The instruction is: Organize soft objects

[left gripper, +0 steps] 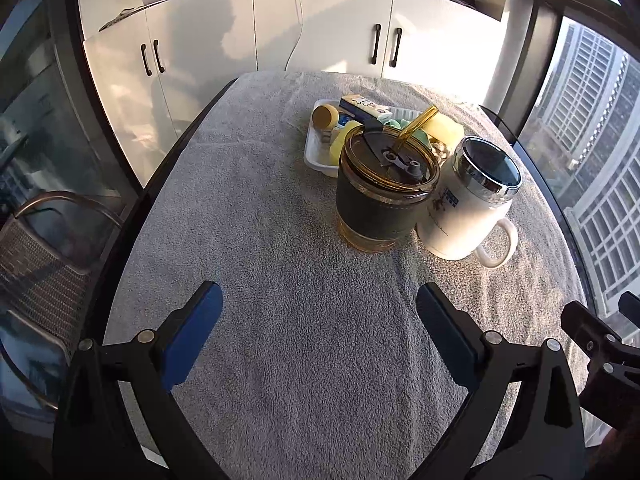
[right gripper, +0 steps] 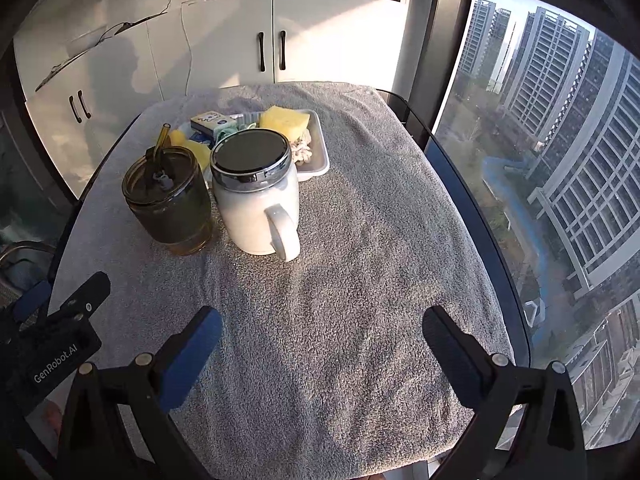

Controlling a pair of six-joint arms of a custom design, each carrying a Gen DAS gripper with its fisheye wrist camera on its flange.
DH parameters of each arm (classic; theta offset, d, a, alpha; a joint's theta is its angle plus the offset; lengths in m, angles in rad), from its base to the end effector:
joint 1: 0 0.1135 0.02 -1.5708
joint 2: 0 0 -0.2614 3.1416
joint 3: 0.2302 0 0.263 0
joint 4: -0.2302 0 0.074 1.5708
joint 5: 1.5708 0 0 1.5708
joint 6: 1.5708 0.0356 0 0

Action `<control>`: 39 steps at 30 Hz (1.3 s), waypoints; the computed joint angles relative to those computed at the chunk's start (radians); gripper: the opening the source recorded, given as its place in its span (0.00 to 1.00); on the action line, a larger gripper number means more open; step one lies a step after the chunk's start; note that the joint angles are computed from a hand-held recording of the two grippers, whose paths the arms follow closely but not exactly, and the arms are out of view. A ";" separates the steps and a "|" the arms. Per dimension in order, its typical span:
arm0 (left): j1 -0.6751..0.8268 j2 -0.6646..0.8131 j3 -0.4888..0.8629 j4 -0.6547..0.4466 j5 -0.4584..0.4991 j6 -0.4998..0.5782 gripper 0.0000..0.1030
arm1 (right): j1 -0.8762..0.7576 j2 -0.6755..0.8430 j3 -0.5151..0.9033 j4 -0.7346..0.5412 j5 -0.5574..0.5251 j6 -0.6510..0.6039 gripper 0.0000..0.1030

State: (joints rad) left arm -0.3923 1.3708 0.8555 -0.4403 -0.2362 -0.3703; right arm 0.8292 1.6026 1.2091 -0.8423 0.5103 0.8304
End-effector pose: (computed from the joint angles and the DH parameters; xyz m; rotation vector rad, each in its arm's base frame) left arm 0.2648 -0.1006 0.2070 -0.0663 2.4874 -0.0201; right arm 0.2306 0.2260 0.2328 0.1137 2.5420 -0.1305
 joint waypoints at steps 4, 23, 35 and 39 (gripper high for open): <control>-0.043 -0.033 0.014 -0.025 -0.062 -0.002 0.96 | 0.004 -0.011 0.009 -0.001 0.000 -0.003 1.00; -0.082 -0.088 0.045 -0.073 -0.124 -0.012 0.96 | 0.006 -0.025 0.023 -0.001 0.016 -0.011 1.00; -0.115 -0.100 0.058 -0.099 -0.160 -0.028 0.96 | -0.005 -0.038 0.007 0.005 0.013 -0.010 1.00; -0.119 -0.092 0.063 -0.103 -0.163 -0.031 0.96 | -0.006 -0.042 0.005 0.005 0.011 -0.012 1.00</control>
